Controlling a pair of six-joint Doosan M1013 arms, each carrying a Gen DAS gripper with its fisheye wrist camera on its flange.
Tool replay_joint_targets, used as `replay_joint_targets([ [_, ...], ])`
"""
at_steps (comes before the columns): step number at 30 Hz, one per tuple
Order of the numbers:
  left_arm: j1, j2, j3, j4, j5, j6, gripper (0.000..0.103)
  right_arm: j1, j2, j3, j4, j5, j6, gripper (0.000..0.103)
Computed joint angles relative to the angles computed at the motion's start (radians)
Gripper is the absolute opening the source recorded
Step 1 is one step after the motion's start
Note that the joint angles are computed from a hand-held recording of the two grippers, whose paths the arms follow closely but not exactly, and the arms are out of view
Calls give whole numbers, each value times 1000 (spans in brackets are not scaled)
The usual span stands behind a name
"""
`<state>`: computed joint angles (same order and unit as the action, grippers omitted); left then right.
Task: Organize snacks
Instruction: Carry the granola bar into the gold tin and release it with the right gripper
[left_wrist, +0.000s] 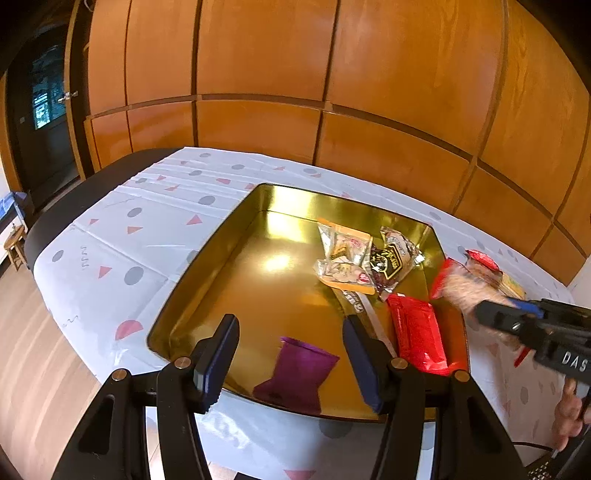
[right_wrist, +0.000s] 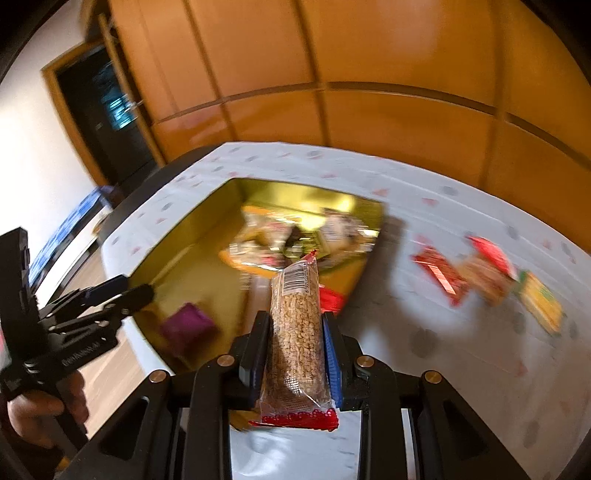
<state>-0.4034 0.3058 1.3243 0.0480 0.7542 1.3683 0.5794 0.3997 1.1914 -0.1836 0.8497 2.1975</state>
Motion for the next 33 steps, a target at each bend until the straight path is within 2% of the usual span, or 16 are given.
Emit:
replay_joint_targets([
  [6, 8, -2, 3, 14, -2, -27, 59, 5, 55, -76, 94, 29, -93, 28],
  [15, 19, -6, 12, 26, 5, -50, 59, -4, 165, -195, 205, 144, -130, 30],
  [21, 25, -2, 13, 27, 13, -63, 59, -4, 170, -181, 235, 149, -152, 30],
  [29, 21, -5, 15, 28, 13, -57, 59, 3, 179, -186, 236, 168, -167, 24],
  [33, 20, -7, 13, 35, 9, -55, 59, 20, 182, -195, 160, 180, -152, 23],
])
